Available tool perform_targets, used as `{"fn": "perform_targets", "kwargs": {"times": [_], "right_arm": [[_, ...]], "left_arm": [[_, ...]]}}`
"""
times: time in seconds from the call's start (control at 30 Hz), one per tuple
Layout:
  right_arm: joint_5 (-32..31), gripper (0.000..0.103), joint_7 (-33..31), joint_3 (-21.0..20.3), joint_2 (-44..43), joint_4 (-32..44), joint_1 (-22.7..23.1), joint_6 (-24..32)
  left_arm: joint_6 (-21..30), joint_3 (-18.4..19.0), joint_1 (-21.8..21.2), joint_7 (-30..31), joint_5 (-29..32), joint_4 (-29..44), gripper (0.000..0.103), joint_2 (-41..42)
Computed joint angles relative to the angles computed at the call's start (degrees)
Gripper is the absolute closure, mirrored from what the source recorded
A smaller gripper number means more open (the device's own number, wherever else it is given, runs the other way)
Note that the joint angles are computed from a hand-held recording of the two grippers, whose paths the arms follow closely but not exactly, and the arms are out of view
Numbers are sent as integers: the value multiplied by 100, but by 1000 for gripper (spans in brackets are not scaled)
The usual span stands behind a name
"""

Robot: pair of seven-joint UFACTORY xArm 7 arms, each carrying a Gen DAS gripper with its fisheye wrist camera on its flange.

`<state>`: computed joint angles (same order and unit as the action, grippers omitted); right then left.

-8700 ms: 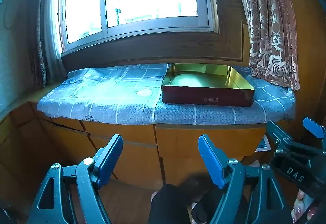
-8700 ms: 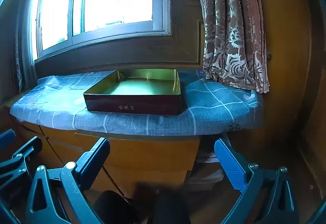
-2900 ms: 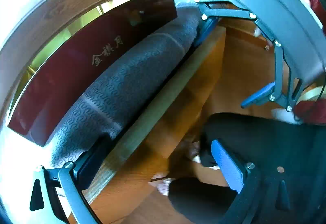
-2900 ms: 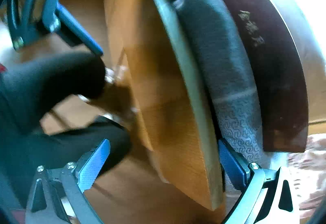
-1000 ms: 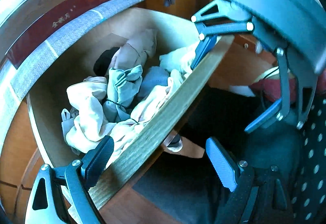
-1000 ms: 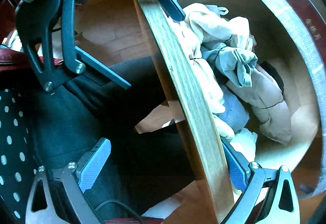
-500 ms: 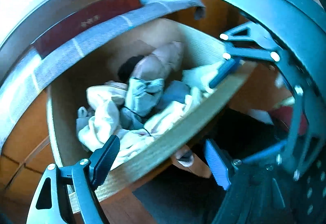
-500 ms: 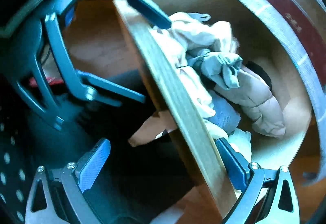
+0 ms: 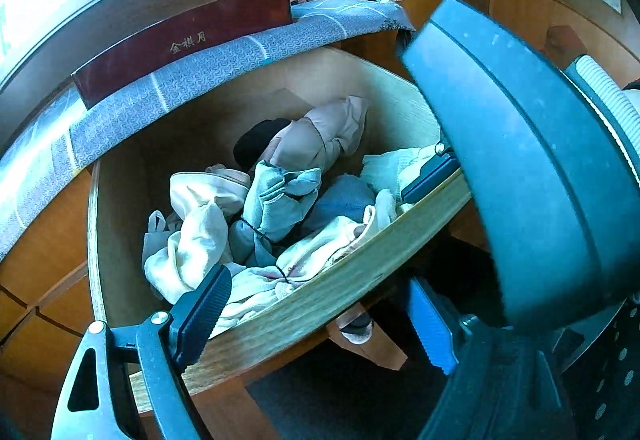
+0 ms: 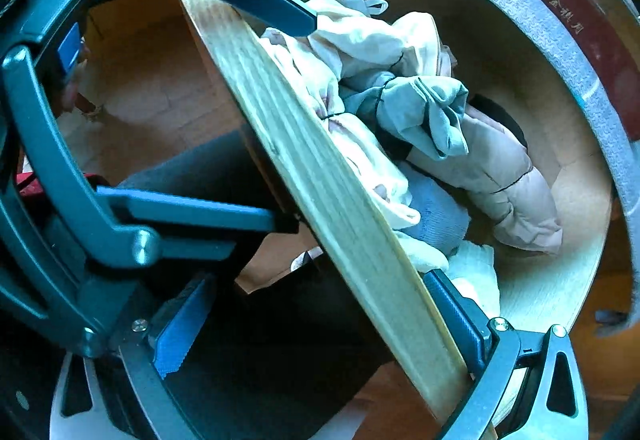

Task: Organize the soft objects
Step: 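Grip the drawer edge with both tools and pull the drawer open, then reach the left tool into the drawer and grasp the light blue rolled sock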

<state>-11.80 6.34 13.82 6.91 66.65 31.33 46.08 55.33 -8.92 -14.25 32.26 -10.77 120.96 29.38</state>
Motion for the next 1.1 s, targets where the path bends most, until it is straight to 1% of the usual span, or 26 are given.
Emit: {"fn": "perform_targets", "kwargs": {"times": [0.07,0.1,0.17,0.23,0.3,0.33,0.4,0.43,0.47,0.53,0.57,0.6,0.63,0.67,0.7,0.73,0.77,0.8,0.83,0.87,0.9,0.93,0.97,1.03,1.07,1.1], "right_arm": [[6,0,36,-34,-17,-74,-36,-108],[-117,0,120,-42,-3,-67,-18,-89],[-302,0,260,-43,44,-31,23,-46],[-165,0,299,-41,27,-63,-6,-122],[7,0,259,-41,-8,-184,-58,-274],[31,0,199,-40,-47,-137,-71,-185],[-200,0,216,-23,-21,-67,-15,-31],[-273,0,151,-4,-1,-35,11,45],[-212,0,53,-72,-30,-48,105,38],[363,0,-428,32,-127,-149,-117,-193],[483,0,-385,139,-211,-230,-298,-379],[364,0,-188,9,-336,-349,-239,-555],[4,0,199,-95,-454,-433,-194,-730],[-202,0,413,-15,-527,-472,-311,-800],[-318,0,583,-130,-657,-527,-268,-894],[-195,0,583,-142,-786,-588,-335,-1013],[169,0,398,-268,-917,-649,-268,-1108],[292,0,358,-155,-1046,-753,-441,-1295],[416,0,314,-64,-1128,-834,-591,-1489],[779,0,147,-202,-1237,-901,-501,-1638],[1177,0,-111,-260,-1229,-869,-519,-1702],[1447,0,-148,-382,-1287,-891,-448,-1819],[1477,0,-39,-263,-1311,-920,-603,-1936],[971,0,651,-132,-1408,-991,-795,-2073],[494,0,1137,-37,-1406,-990,-935,-2099],[207,0,1426,11,-1435,-957,-1004,-2017]], "left_arm": [[89,56,18,56,-27,175,16,79],[156,23,128,126,-13,92,16,-47],[122,65,122,133,28,-163,16,-302],[215,64,149,68,51,47,16,-232],[167,51,201,53,11,-1,16,-324],[140,72,173,55,-18,-272,16,-502],[69,75,191,79,-76,-468,16,-635],[17,56,214,80,-143,-595,16,-683],[198,26,246,21,-252,-576,18,-722],[494,-88,361,-212,-610,-150,20,-481],[478,-106,444,-233,-823,-222,20,-505],[503,-108,499,-322,-929,-60,20,-476],[414,-90,527,-344,-994,-139,20,-566],[313,60,437,-298,-1105,-454,20,-756],[72,-15,508,-371,-1017,-528,20,-851],[29,16,451,-458,-898,-365,20,-711],[-125,36,420,-607,-691,-337,20,-720],[-323,76,337,-623,-602,-548,20,-697],[-562,195,198,-691,-567,-519,20,-570],[-562,102,257,-857,-416,-372,20,-497],[-695,106,215,-916,-386,-289,20,-318],[-828,81,204,-980,-367,-308,20,-258],[-1063,176,75,-999,-388,-387,20,-113],[-1172,132,29,-1324,-108,-206,20,146],[-1232,161,-42,-1450,6,-65,20,331],[-1202,189,-102,-1566,123,64,20,440]]}}
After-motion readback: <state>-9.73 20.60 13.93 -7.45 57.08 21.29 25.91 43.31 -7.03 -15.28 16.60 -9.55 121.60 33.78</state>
